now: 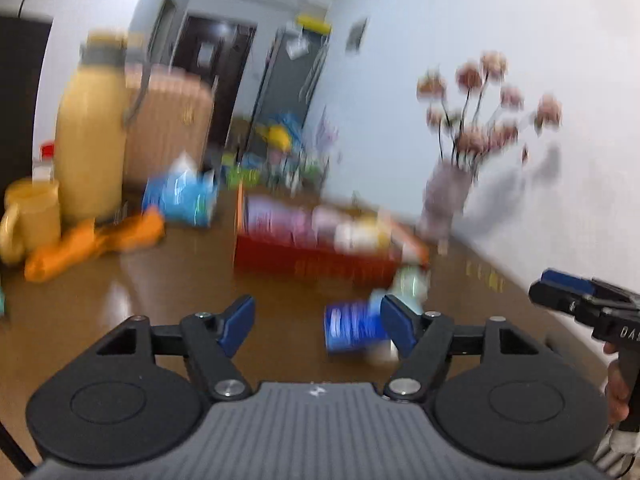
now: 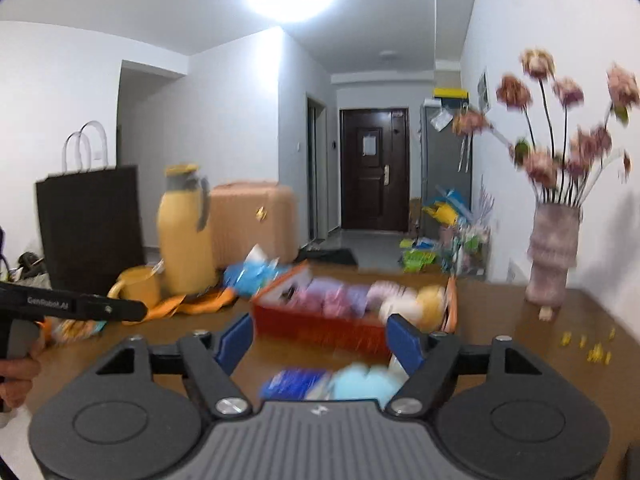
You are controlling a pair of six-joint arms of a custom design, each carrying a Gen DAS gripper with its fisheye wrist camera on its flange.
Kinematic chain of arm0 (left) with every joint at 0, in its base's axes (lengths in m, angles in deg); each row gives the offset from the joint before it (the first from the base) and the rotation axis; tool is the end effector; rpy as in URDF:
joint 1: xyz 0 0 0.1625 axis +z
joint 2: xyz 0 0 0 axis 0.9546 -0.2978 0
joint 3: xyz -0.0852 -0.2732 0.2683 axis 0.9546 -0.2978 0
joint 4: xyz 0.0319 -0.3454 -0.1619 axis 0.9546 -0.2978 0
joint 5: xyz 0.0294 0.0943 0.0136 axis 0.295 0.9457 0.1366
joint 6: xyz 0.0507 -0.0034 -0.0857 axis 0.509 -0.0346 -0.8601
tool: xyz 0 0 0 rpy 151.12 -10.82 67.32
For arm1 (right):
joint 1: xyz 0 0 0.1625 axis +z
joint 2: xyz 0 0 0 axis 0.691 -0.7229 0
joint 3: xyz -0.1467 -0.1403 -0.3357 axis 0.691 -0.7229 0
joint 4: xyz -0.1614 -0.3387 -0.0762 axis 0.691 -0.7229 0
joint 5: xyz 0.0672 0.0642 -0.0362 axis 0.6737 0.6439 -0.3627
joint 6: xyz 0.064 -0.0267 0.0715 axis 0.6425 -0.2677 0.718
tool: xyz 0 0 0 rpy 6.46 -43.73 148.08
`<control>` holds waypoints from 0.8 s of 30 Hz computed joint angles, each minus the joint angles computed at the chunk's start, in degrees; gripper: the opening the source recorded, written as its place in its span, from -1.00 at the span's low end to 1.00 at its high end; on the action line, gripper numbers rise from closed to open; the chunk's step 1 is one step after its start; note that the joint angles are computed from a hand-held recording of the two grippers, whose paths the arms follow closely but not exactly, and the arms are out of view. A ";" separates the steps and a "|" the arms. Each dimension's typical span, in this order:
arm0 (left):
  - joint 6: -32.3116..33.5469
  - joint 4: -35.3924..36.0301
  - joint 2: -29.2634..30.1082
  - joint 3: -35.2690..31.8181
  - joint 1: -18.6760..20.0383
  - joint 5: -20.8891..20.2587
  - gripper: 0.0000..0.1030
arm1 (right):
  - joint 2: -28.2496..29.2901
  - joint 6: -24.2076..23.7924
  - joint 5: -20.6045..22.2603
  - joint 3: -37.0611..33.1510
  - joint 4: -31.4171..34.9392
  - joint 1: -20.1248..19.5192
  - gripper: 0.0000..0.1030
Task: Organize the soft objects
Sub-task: 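Reach the right tool to the blue handkerchief pack and grasp it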
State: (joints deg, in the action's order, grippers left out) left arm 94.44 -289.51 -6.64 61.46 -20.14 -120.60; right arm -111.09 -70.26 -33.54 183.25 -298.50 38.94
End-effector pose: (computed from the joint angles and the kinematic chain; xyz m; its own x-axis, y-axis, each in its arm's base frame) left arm -0.1207 -0.4578 0.1206 -0.8182 0.3372 -0.4657 0.5749 0.4897 -0.6555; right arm 0.0910 -0.4197 0.1700 -0.7341 -0.2484 0.6320 -0.6789 0.2862 -0.6761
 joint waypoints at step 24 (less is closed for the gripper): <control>-6.63 7.59 3.56 2.04 2.43 -1.72 0.46 | 10.27 9.25 -5.37 5.58 -8.82 -6.25 0.22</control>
